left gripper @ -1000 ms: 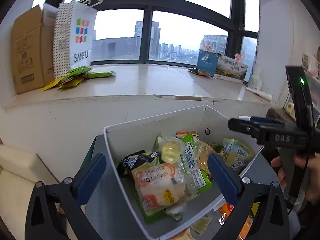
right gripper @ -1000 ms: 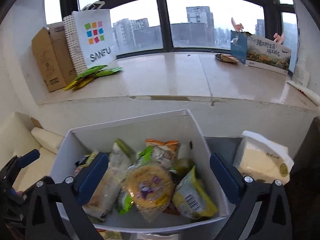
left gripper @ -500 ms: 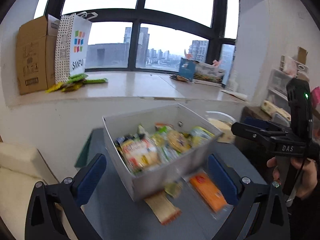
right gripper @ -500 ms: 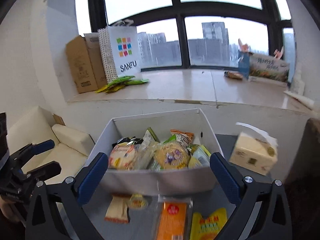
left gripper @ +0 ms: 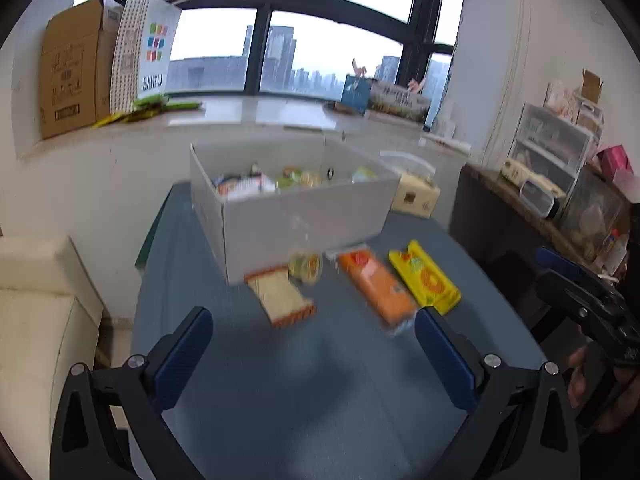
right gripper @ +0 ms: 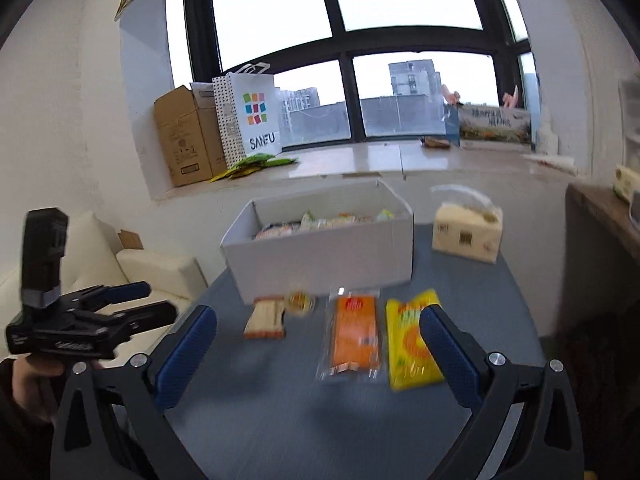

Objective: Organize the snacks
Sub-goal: 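Move both tools back over the remaining snacks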

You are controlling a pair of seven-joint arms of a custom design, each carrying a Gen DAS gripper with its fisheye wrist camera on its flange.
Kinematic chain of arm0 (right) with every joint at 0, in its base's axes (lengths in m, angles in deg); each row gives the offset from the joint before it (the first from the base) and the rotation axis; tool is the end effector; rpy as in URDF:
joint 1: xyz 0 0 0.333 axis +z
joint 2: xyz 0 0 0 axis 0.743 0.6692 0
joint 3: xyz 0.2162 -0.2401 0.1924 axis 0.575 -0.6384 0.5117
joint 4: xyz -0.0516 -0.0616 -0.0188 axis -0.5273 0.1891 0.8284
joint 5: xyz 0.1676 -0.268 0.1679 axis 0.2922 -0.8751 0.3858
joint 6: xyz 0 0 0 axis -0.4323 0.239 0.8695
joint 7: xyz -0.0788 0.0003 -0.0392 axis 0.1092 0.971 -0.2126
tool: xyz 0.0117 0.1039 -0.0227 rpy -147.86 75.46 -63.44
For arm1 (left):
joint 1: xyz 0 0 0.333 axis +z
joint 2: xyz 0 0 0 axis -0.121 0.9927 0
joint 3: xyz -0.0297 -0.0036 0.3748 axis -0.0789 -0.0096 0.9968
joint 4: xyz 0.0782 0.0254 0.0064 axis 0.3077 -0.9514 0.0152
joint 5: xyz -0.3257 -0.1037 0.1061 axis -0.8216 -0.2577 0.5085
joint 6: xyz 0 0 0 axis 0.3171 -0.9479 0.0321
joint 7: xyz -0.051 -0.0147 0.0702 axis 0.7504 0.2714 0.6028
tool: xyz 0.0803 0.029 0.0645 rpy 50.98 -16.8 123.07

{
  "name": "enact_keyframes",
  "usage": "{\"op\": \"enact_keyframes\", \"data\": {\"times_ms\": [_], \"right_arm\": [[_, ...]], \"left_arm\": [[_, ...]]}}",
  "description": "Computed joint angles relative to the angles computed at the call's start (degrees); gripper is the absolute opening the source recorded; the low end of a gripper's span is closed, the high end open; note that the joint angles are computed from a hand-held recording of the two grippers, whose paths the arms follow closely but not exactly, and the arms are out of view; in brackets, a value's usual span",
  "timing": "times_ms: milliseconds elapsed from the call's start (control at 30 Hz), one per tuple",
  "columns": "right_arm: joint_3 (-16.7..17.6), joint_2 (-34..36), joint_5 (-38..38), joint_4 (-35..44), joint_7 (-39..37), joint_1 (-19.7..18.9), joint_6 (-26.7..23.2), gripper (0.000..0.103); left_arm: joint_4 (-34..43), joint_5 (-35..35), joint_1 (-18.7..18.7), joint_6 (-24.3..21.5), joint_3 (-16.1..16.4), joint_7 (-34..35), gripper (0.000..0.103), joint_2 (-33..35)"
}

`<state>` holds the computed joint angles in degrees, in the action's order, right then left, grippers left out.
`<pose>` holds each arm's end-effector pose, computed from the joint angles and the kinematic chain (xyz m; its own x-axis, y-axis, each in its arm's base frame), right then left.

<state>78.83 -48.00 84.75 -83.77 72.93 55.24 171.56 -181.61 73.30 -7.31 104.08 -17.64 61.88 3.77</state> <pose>0.6154 0.1085 0.5371 0.7098 -0.6872 -0.1545 -0.4319 -0.2513 -0.8662 0.5029 -0.1316 0.5188 0.2006 -0.9607 0.1918 -0.5785 -0.2741 -0.7682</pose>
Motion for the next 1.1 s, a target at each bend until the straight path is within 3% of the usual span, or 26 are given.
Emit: {"op": "enact_keyframes", "data": {"times_ms": [100,300,500,733,1033,1100], "right_arm": [[-0.1,-1.0,2.5,-2.6,-3.4,-0.1,1.2,0.103],[-0.6,-0.1,1.0,-2.0,-1.3,-0.1,1.6,0.103],[-0.3,0.0,1.1,-2.3,-0.7,-0.3,2.0,0.103],[-0.2,-0.2,0.7,-3.1,-1.8,0.0,1.7,0.103],[-0.1,0.1,-1.3,-3.5,-0.6,0.6,3.1,0.103],[-0.2,0.4,-1.8,-3.3,0.3,0.6,3.4,0.103]], "left_arm": [[-0.6,1.0,-0.8,-2.1,-0.8,-1.2,0.103,-0.1],[-0.9,-1.6,-1.1,-2.5,-0.5,-0.3,0.103,0.8],[-0.5,-9.2,-0.9,-1.2,0.3,4.2,0.103,3.6],[4.8,-23.4,-1.0,-3.9,0.6,17.2,0.103,10.5],[21.1,-39.1,-1.1,-18.3,-0.1,30.8,0.103,23.2],[23.4,-38.7,-2.4,-20.4,0.9,31.7,0.103,24.9]]}}
